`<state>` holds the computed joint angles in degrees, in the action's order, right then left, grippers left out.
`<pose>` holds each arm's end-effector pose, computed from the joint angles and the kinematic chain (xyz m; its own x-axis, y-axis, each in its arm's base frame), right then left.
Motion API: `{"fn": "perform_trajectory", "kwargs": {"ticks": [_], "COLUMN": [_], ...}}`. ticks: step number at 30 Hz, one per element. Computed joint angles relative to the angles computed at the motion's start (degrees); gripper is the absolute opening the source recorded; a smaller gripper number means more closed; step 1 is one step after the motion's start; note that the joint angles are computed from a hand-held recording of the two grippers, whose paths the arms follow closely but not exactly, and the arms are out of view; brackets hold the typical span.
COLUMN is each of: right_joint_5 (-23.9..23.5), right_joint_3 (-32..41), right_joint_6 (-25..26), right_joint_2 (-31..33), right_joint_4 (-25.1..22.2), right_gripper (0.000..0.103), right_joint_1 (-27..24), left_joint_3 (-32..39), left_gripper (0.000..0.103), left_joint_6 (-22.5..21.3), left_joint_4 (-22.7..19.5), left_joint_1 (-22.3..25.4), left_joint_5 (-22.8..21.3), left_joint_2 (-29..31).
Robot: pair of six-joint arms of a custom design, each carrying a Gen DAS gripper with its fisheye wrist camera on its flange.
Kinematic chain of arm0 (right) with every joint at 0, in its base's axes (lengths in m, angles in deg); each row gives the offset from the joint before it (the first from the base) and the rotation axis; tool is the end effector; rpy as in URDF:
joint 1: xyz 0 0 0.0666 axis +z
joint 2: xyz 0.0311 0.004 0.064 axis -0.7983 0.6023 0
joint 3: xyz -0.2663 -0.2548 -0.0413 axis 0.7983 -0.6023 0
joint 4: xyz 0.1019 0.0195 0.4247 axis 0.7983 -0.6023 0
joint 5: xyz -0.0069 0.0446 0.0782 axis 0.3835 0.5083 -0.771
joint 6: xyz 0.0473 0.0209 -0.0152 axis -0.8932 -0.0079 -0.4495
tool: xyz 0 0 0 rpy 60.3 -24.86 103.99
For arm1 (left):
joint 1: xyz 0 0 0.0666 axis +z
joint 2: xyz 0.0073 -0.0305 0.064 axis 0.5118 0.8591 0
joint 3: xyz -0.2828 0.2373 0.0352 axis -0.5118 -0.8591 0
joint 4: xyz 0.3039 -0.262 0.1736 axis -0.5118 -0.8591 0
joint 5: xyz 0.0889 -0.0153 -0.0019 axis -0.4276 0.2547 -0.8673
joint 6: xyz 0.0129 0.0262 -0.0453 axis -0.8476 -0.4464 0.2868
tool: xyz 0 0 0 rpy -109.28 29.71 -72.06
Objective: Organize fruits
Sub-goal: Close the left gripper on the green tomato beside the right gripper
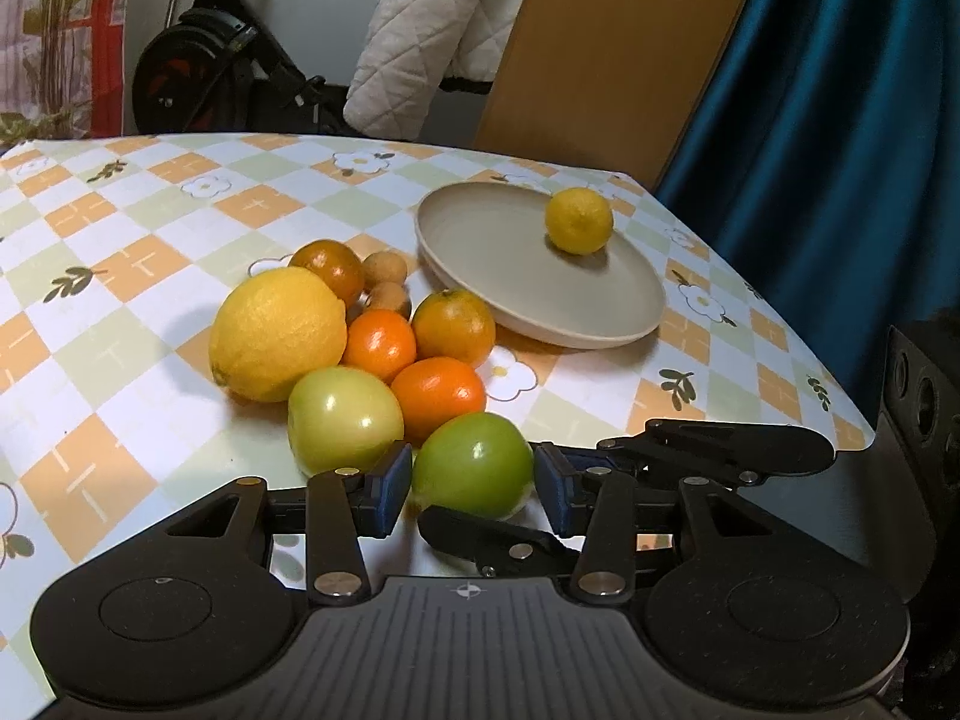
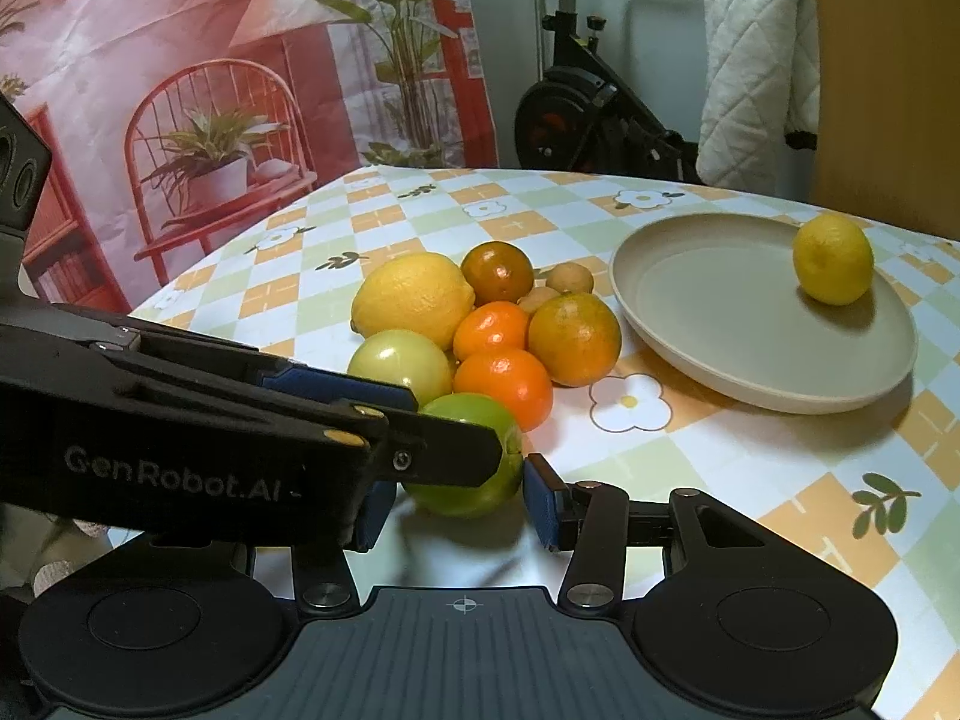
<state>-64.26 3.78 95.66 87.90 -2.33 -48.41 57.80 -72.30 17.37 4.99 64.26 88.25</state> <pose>0.4687 0.0486 0.3809 -0.6798 -0.1846 -0.7098 -0.3960 0.9070 0.1434 0.4963 -0.2470 0.3708 -0.7093 0.1211 -0.6944 0.4022 0.8786 -0.2576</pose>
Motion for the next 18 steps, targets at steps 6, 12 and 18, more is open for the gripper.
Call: {"fn": "perform_trajectory", "kwargs": {"ticks": [6,12,18], "right_joint_5": [-0.3,-0.6,-0.2], "right_joint_3": [-0.4,-0.7,-0.9], "right_joint_6": [-0.3,-0.6,-0.3], "right_joint_2": [-0.4,-1.0,-1.4], "right_joint_4": [0.1,-0.2,0.0], "right_gripper": [0.042,0.043,0.043], "right_joint_1": [-0.1,-0.7,-0.9], "left_joint_3": [0.0,0.2,0.5], "left_gripper": [0.049,0.051,0.051], "left_joint_6": [-0.1,-0.4,-0.4], "left_joint_4": [0.0,-0.3,-0.7], "left_joint_1": [0.0,0.1,0.0], "left_joint_5": [0.6,2.0,2.7], "left_joint_2": [-0.1,0.4,0.9]}}
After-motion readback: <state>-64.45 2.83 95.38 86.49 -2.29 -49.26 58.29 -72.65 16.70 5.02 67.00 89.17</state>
